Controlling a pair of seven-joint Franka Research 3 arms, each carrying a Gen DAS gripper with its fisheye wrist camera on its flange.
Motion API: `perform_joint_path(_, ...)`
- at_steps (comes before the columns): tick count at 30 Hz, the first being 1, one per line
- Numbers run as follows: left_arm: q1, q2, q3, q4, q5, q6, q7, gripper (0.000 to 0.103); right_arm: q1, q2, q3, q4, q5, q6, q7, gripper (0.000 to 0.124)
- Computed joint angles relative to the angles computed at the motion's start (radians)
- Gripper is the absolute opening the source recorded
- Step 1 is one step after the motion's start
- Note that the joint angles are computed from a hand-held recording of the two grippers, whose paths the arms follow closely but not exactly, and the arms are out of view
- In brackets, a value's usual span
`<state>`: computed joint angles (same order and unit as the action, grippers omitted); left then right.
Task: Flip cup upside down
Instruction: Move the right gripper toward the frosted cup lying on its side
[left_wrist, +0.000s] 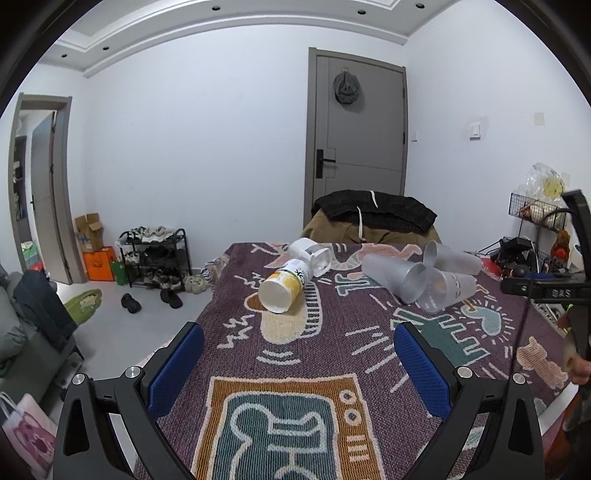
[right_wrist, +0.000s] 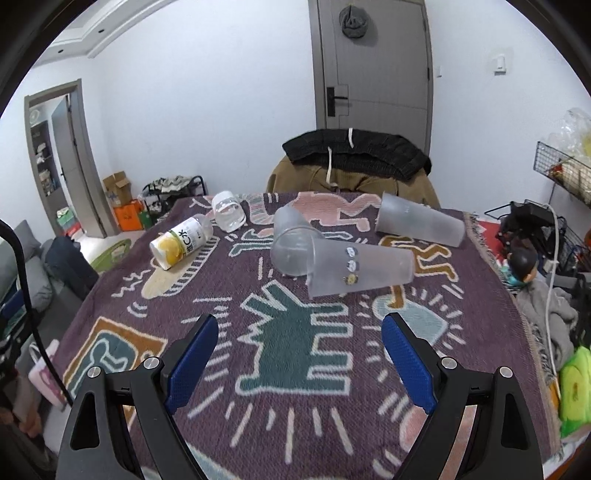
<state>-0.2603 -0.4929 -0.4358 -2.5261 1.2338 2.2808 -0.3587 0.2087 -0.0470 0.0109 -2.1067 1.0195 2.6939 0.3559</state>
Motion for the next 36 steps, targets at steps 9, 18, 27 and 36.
perform_joint_path(9, 0.034, 0.052, 0.040, 0.037, 0.006, 0.044, 0.026, 0.103, 0.000, 0.180, 0.041, 0.210, -0.244, -0.018, 0.209, 0.090)
perform_joint_path(18, 0.073, 0.087, 0.070, 0.073, -0.009, 0.042, 0.031, 0.103, 0.010, 0.345, 0.065, 0.419, -0.467, -0.051, 0.396, 0.090)
perform_joint_path(27, 0.103, 0.112, 0.096, 0.104, -0.027, 0.018, 0.029, 0.103, 0.036, 0.488, 0.067, 0.601, -0.642, -0.132, 0.499, 0.090)
perform_joint_path(36, 0.126, 0.156, 0.121, 0.112, -0.013, 0.062, 0.010, 0.103, 0.084, 0.641, 0.034, 0.786, -0.796, -0.195, 0.634, 0.090)
